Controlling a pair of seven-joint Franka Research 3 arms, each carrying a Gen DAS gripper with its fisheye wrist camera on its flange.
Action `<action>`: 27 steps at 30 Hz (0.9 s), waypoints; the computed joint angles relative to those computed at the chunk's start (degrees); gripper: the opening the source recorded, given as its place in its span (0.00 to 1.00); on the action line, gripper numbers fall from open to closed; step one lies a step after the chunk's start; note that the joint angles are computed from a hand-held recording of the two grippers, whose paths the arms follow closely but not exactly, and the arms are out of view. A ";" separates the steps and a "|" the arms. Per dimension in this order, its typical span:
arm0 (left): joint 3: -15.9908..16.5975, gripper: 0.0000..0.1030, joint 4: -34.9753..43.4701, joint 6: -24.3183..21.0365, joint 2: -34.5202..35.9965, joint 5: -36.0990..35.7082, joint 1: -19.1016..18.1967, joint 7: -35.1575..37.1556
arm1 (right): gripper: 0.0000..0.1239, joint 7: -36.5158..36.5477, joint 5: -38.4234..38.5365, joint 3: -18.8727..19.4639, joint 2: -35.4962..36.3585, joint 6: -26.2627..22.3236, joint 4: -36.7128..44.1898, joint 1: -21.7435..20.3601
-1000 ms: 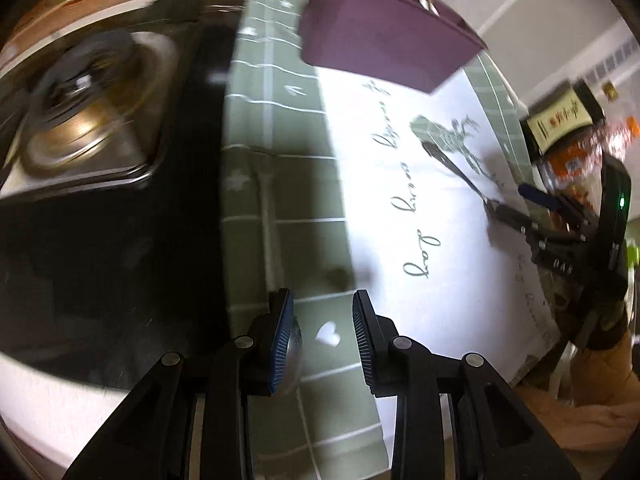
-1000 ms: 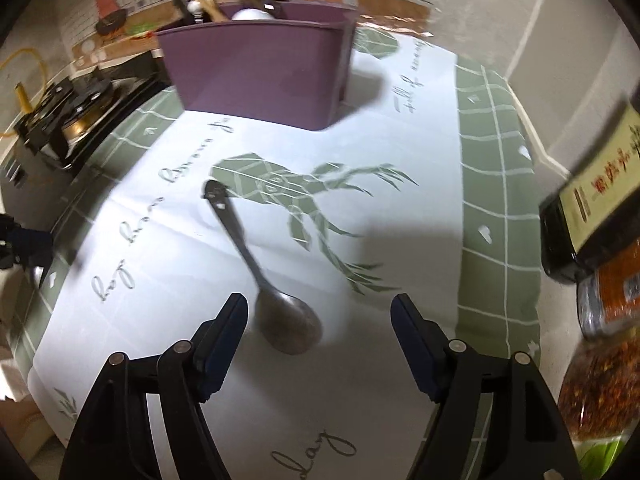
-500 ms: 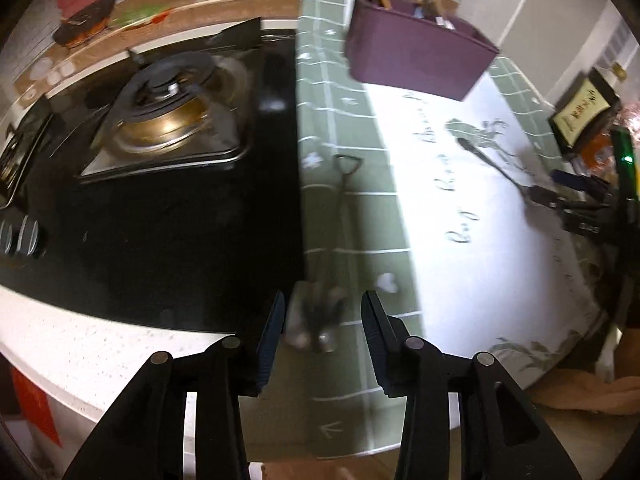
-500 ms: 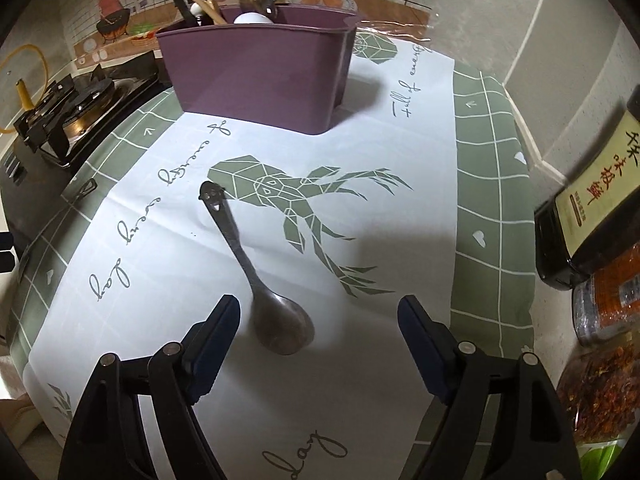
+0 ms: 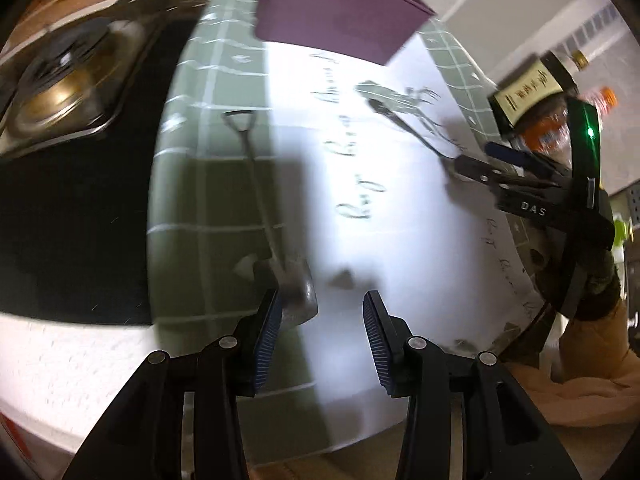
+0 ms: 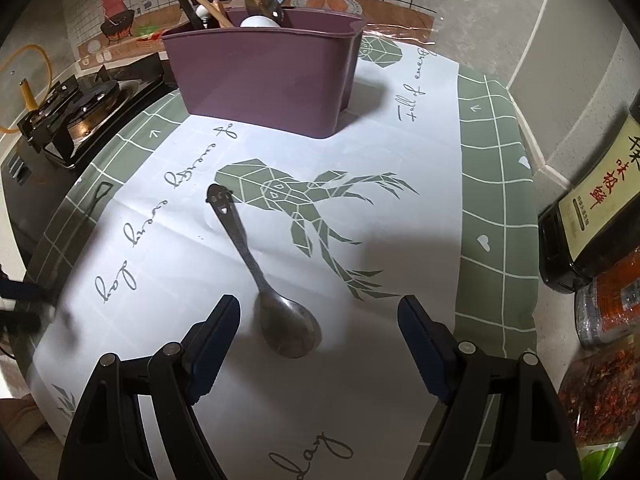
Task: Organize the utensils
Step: 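Grasp the smiley-handle metal spoon with the right gripper while the left grasps the metal shovel spoon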
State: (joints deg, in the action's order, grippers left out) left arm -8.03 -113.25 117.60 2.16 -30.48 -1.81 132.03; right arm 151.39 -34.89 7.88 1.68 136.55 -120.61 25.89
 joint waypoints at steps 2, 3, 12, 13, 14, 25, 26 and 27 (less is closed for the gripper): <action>-0.37 0.42 0.59 0.13 0.17 0.22 -0.34 1.10 | 0.63 0.06 -0.14 0.04 0.11 -0.42 0.25 0.09; -0.50 0.42 0.79 0.89 0.18 1.15 -0.55 1.03 | 0.63 0.07 -0.20 0.05 0.01 -0.40 0.18 0.13; -0.60 0.40 4.97 -1.21 4.10 8.23 -0.05 -4.18 | 0.63 2.94 -1.52 0.51 -2.89 -1.52 -2.49 -0.68; -1.01 0.40 4.50 -0.66 3.86 7.53 -0.04 -3.52 | 0.63 3.24 -1.53 0.58 -3.29 -1.69 -2.90 -0.93; -1.49 0.39 5.05 -1.60 4.33 6.83 -0.22 -3.22 | 0.63 3.47 -1.50 0.67 -3.59 -1.85 -3.20 -1.19; -6.58 0.39 16.88 -1.55 13.95 -1.66 -2.17 -2.45 | 0.64 1.11 3.36 1.33 -4.19 2.02 -5.69 -2.87; -6.80 0.40 17.50 -0.04 14.04 -1.27 -2.22 -1.23 | 0.64 1.45 3.08 1.42 -4.42 1.92 -5.82 -2.81; -7.00 0.40 18.75 0.75 14.63 -0.71 -2.30 -0.26 | 0.64 1.61 2.95 1.49 -4.58 2.02 -5.96 -2.78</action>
State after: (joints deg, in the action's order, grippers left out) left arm -15.03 -94.50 118.35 16.79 -31.19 -4.11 131.77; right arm 153.00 -31.94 9.37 -2.90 138.56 -126.56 23.11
